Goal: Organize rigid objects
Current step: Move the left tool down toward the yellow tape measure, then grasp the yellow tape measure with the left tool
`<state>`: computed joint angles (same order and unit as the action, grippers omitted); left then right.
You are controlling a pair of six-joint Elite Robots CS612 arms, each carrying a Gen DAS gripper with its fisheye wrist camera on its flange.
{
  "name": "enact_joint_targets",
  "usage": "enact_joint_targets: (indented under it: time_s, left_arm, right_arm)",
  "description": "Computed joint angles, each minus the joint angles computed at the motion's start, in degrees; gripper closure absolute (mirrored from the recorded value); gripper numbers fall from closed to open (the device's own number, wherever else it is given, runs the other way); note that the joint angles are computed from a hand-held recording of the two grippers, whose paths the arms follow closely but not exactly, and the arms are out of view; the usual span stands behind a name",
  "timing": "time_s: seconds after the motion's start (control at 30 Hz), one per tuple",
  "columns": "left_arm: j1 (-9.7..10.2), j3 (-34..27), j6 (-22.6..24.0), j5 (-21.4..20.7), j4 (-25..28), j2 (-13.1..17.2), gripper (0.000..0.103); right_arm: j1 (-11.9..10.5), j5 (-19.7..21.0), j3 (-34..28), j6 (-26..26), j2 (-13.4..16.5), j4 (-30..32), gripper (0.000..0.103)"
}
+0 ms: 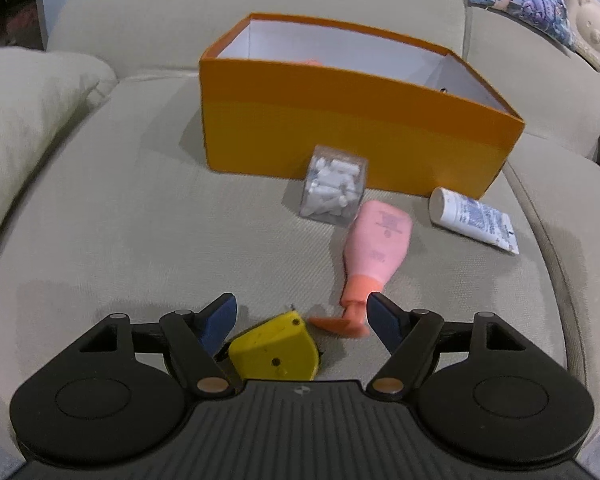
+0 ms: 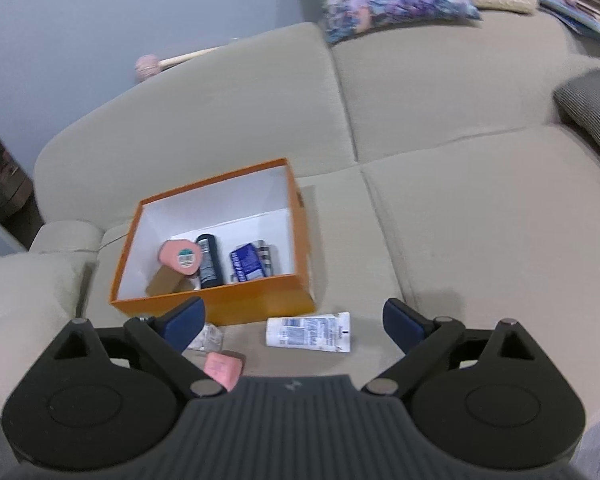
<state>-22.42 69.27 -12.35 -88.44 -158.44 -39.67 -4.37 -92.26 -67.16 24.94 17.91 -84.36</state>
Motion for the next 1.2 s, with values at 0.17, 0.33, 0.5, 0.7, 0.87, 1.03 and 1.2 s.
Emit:
enact_joint_targets:
  time_s: [0.17, 0.33, 0.5, 0.7, 0.87, 1.03, 1.2]
  left_arm:
    - [0.56, -1.56, 0.87, -1.16, 3.42, 1.03, 0.016]
    - [0.87, -2.12, 8.06, -1.88, 4.36, 1.70, 0.016]
    - [1.33, -2.97, 18.58, -3.60, 5.10, 2.29, 0.015]
    - [1.48, -3.65, 30.24, -5.84, 6.02, 2.69, 0.014]
    - [2.05, -4.64, 36.58, -9.36, 8.69, 2.86, 0.014]
    - [2.31, -4.64, 37.14, -10.55, 9.43, 2.94, 0.014]
    - [2.54, -3.65, 36.07, -11.49, 7.18, 2.92, 0.014]
  right_arm:
    - [-0.14, 1.80, 0.73, 0.94, -0.29, -0.42, 0.007]
    - [0.10, 3.63, 1.59, -0.10, -0.56, -0.65, 0.006]
    - [-0.05, 4.69, 1.77, 0.19, -0.49, 0.07, 0.006]
    - [-0.44, 4.21, 0.68, 0.24, 0.00, 1.30, 0.006]
    - [-0.75, 4.01, 0.37, 0.35, 0.16, 1.98, 0.006]
    - [-0.75, 3.76, 0.79, -0.32, 0.04, 2.86, 0.006]
    - [-0.59, 3.30, 1.47, -1.12, -0.19, 3.65, 0.005]
